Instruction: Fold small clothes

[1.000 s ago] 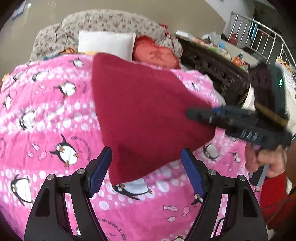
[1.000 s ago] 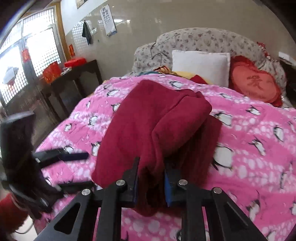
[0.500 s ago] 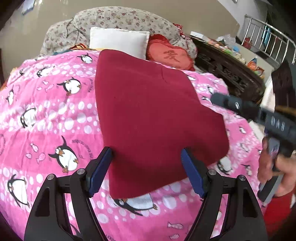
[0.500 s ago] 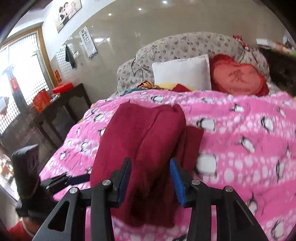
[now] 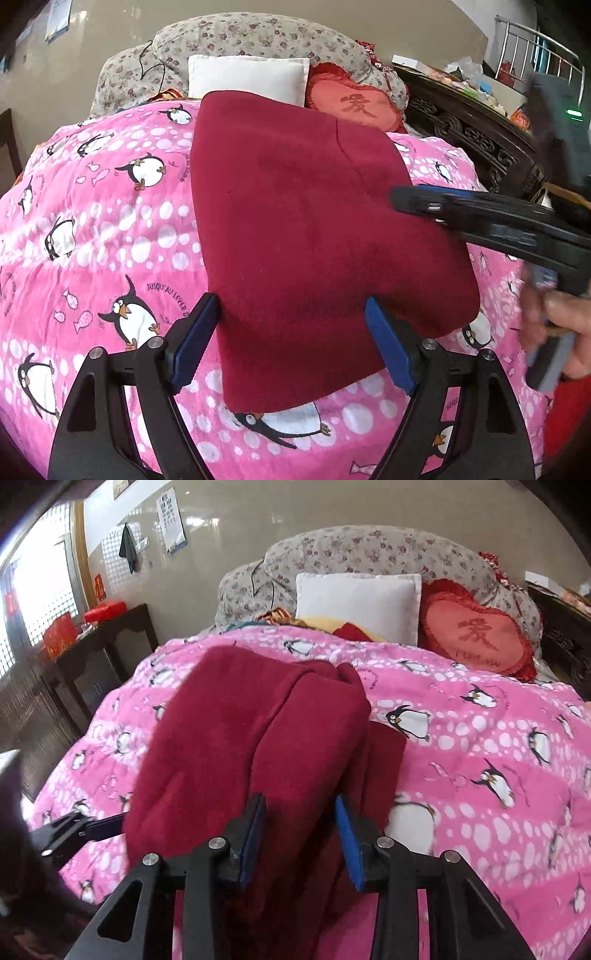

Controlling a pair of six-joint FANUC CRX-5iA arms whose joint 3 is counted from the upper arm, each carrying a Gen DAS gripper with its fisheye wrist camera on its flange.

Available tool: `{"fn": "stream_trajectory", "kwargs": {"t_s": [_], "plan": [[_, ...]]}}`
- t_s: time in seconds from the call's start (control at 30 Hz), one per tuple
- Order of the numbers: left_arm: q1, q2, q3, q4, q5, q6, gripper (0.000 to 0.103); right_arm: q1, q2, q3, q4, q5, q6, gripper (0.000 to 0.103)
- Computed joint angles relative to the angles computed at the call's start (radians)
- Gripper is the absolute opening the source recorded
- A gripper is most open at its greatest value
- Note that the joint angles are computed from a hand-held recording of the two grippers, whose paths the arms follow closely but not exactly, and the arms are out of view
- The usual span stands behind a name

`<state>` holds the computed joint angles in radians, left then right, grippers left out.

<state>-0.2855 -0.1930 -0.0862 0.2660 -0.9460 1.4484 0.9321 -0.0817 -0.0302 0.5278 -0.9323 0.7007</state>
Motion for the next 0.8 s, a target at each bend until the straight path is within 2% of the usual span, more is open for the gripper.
{"fn": "stream_trajectory", "kwargs": {"t_s": [0.07, 0.17, 0.3, 0.37, 0.43, 0.5, 0.57, 0.6, 0.63, 0.7, 0.8], "plan": [[0.0, 0.001, -0.001, 0.0, 0.0, 0.003, 0.082, 0.024, -0.03, -0.023, 0.017, 0.016, -0.01, 0.036], [-0.006, 0.003, 0.001, -0.013, 0.001, 0.015, 0.083, 0.055, -0.029, -0.025, 0.039, -0.008, -0.01, 0.036], [-0.011, 0.005, 0.005, -0.017, 0.0, 0.021, 0.083, 0.025, 0.019, -0.008, -0.012, -0.045, 0.016, 0.036], [0.003, 0.011, 0.004, 0.015, -0.027, 0.012, 0.083, 0.005, 0.006, -0.033, -0.05, 0.004, 0.016, 0.037], [0.045, 0.001, -0.032, 0.12, -0.039, -0.03, 0.083, 0.001, -0.022, -0.047, -0.062, 0.035, 0.002, 0.038], [0.09, -0.016, -0.079, 0.233, -0.028, -0.082, 0.083, -0.005, -0.063, -0.083, -0.04, 0.09, -0.049, 0.049], [0.115, -0.024, -0.095, 0.28, -0.012, -0.1, 0.083, -0.017, -0.091, -0.121, 0.015, 0.13, -0.129, 0.072], [0.122, -0.024, -0.095, 0.291, -0.002, -0.103, 0.083, -0.029, -0.093, -0.126, 0.02, 0.137, -0.148, 0.076], [0.127, -0.019, -0.093, 0.304, 0.007, -0.107, 0.083, -0.041, -0.088, -0.119, 0.004, 0.135, -0.146, 0.08], [0.139, 0.0, -0.093, 0.357, 0.015, -0.138, 0.083, -0.083, -0.064, -0.085, -0.088, 0.134, -0.105, 0.08], [0.149, 0.03, -0.095, 0.418, 0.017, -0.169, 0.084, -0.147, -0.034, -0.045, -0.239, 0.186, -0.035, 0.081]]}}
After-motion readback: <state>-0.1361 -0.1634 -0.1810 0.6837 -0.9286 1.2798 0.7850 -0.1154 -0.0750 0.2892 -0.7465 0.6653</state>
